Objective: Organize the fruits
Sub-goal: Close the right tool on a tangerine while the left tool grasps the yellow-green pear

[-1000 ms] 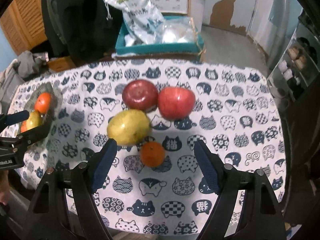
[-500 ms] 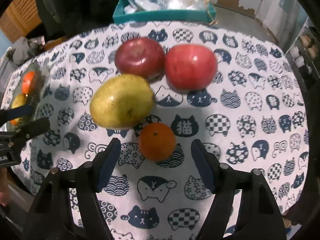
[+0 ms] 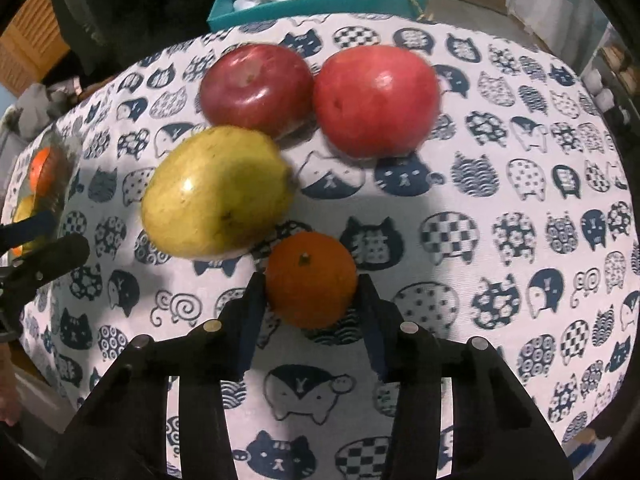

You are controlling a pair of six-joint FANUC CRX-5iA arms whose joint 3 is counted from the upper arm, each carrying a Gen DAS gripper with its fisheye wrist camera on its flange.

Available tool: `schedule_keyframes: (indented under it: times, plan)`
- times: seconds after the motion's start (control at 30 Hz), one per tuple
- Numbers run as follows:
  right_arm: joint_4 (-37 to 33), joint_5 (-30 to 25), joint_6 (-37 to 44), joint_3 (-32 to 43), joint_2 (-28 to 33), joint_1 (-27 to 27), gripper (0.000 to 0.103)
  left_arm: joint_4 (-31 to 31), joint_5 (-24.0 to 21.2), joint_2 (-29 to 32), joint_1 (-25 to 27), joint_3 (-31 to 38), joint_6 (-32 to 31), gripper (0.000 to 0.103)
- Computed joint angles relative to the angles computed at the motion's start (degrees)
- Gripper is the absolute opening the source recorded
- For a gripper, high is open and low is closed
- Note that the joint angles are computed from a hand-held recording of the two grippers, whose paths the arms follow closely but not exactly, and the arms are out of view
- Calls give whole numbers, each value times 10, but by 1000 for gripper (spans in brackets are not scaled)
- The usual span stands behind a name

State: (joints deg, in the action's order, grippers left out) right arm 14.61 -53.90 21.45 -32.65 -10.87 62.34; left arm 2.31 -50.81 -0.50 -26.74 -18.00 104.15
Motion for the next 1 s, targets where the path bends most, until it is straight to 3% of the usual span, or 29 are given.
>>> schedule_keyframes:
  times: [0.47, 1.0]
  plan:
    - [59, -61, -35, -33, -59, -28, 44, 49, 27, 66, -34, 50, -30, 93]
    - [48, -43, -32, -44, -58, -58, 44, 78, 16, 149, -57, 103, -41, 92]
